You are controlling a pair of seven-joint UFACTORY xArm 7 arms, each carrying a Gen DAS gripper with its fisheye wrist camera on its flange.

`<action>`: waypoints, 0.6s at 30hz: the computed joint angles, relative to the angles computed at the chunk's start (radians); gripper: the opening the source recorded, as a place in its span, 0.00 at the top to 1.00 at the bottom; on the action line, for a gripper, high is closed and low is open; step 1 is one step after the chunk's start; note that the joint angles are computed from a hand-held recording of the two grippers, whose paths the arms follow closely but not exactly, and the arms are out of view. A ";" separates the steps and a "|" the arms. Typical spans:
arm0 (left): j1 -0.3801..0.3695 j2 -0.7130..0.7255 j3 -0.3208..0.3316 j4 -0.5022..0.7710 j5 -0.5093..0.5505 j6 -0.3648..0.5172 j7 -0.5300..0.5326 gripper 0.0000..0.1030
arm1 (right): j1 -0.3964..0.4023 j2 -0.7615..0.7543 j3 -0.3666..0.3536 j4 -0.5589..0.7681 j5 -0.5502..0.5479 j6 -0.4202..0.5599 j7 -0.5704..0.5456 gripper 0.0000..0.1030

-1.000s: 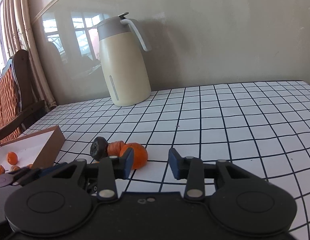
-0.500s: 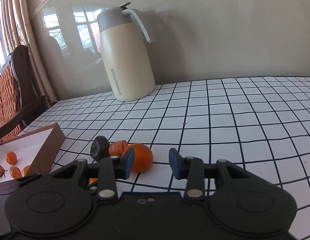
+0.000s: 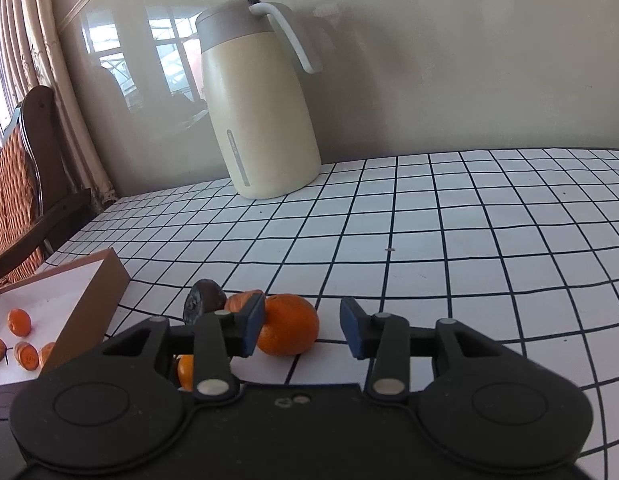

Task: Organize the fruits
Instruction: 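Grasp an orange with the left tool while the right tool grasps another orange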

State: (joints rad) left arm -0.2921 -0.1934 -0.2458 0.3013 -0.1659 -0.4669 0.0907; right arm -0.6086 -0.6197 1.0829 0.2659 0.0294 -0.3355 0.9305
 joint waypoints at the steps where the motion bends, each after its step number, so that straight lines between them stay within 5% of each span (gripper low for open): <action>1: 0.004 -0.001 -0.002 0.000 -0.005 0.001 0.005 0.69 | -0.005 -0.004 0.007 0.001 0.002 0.001 0.003 0.66; 6: 0.024 -0.001 -0.004 0.006 -0.030 0.011 0.013 0.69 | -0.031 0.005 0.030 0.002 -0.005 -0.015 0.030 0.52; 10: 0.038 0.005 -0.020 0.008 -0.060 0.004 0.041 0.69 | -0.046 0.046 0.047 0.011 0.005 -0.043 0.018 0.54; 14: 0.039 0.008 -0.036 0.007 -0.100 -0.006 0.079 0.69 | -0.061 0.090 0.074 0.026 0.029 -0.081 -0.016 0.71; 18: 0.034 0.009 -0.020 0.008 -0.095 -0.004 0.082 0.69 | -0.046 0.071 0.077 0.033 0.039 -0.049 -0.044 0.71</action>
State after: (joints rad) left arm -0.2584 -0.1840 -0.2658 0.3096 -0.2607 -0.4707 0.1727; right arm -0.6544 -0.5492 1.1604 0.2992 0.0681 -0.3849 0.8869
